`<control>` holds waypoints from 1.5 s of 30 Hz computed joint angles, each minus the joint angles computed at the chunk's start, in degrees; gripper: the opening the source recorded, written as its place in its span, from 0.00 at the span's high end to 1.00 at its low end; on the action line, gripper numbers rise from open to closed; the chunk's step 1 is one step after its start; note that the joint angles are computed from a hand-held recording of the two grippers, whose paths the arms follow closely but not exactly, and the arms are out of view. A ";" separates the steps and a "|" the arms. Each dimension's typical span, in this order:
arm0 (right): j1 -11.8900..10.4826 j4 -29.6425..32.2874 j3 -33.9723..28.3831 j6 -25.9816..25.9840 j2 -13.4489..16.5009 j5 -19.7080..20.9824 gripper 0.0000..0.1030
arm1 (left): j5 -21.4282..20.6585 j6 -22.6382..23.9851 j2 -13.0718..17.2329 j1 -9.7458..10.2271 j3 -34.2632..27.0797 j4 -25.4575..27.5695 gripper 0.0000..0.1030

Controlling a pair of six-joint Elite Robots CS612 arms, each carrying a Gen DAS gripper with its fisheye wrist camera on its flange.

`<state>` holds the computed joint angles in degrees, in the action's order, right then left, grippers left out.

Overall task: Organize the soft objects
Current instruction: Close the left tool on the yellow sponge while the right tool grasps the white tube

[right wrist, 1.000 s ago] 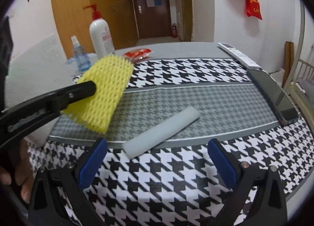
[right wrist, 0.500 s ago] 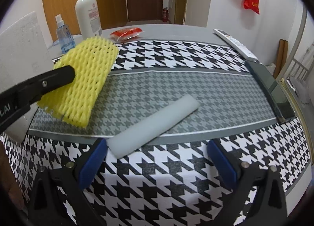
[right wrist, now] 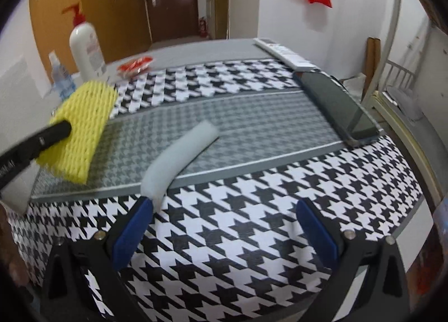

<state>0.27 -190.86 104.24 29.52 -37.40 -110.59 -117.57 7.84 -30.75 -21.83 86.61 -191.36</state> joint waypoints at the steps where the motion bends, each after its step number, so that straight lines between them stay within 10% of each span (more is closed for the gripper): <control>1: 0.06 -0.30 0.03 0.29 0.02 -0.13 0.00 | -0.15 0.03 -0.01 -0.01 0.05 -0.03 0.89; 19: -0.13 -1.74 -3.26 0.71 1.56 10.16 0.28 | -3.83 -1.06 -0.05 1.41 1.78 -5.48 0.89; 45: 3.11 9.64 -8.79 3.04 2.64 -2.27 0.80 | -6.65 -3.27 0.19 2.88 2.58 -11.41 0.89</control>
